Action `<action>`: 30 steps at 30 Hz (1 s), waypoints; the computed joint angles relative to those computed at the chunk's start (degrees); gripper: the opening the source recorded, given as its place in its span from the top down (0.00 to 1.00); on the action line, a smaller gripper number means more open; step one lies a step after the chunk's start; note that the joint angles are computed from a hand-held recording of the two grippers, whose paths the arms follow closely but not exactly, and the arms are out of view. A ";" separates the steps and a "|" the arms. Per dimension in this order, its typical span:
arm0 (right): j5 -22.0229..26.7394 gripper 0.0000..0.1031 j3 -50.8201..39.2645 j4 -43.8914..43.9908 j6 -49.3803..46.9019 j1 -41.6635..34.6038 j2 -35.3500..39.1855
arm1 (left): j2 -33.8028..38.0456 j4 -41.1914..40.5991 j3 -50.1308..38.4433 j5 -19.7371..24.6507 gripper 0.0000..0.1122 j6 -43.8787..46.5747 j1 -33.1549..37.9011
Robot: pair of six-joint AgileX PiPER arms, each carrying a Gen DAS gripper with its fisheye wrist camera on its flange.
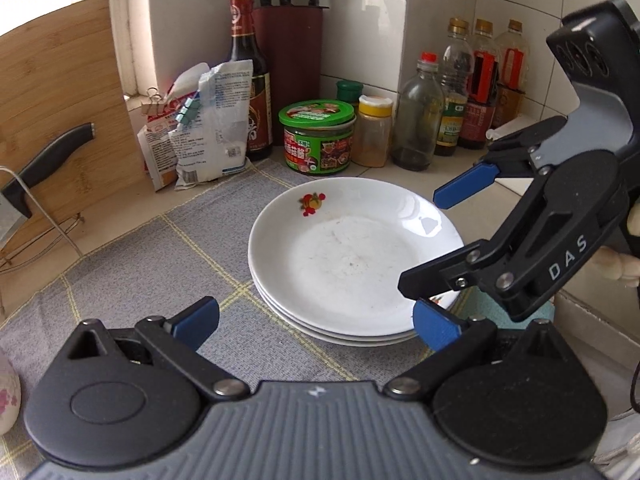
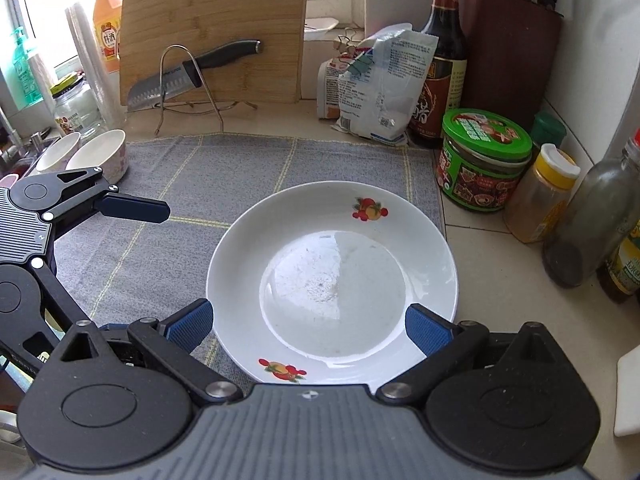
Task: Organize plates and bowls
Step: 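Open both grippers and pull them away from the plate stack, then move the left gripper to a white bowl and close on its rim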
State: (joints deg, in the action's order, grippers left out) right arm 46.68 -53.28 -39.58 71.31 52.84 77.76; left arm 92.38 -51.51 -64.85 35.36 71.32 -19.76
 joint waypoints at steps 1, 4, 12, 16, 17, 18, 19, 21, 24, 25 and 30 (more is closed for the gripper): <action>-1.46 0.00 0.20 -0.44 -0.63 -0.26 0.09 | -1.50 -0.59 1.42 -0.91 0.09 -0.27 0.23; -6.84 0.00 -0.25 0.79 -4.50 -1.78 1.09 | -6.07 0.22 5.50 -4.36 0.09 -3.22 0.60; -12.79 0.00 -6.67 -8.08 -0.71 2.49 8.05 | -14.33 -0.58 12.99 -6.19 0.09 -2.01 10.99; -10.58 0.00 -13.16 -15.66 2.66 6.77 14.40 | -16.51 -6.62 15.79 -2.62 0.09 6.86 20.46; -10.29 0.00 -15.09 -16.28 2.57 7.59 16.23 | -16.95 -9.11 16.62 -1.21 0.09 10.63 23.46; -9.66 0.00 -17.56 -16.03 2.11 8.33 18.32 | -17.11 -11.65 17.20 1.00 0.09 15.02 27.36; -8.67 0.00 -20.57 -14.92 1.33 9.04 20.59 | -16.95 -12.05 17.07 2.89 0.09 17.12 30.28; -7.74 0.00 -25.69 -13.56 0.39 10.35 24.76 | -16.03 -12.48 16.18 7.07 0.09 20.96 36.32; -5.21 0.00 -33.78 -11.89 -1.32 12.38 31.42 | -13.42 -12.02 13.62 11.33 0.09 23.90 43.28; -4.55 0.00 -36.39 -11.12 -1.94 12.90 33.46 | -11.94 -11.90 12.28 12.84 0.09 25.00 45.72; -1.08 0.00 -50.35 -6.32 -7.61 14.42 43.83 | -4.97 -9.75 5.56 16.00 0.09 27.29 52.55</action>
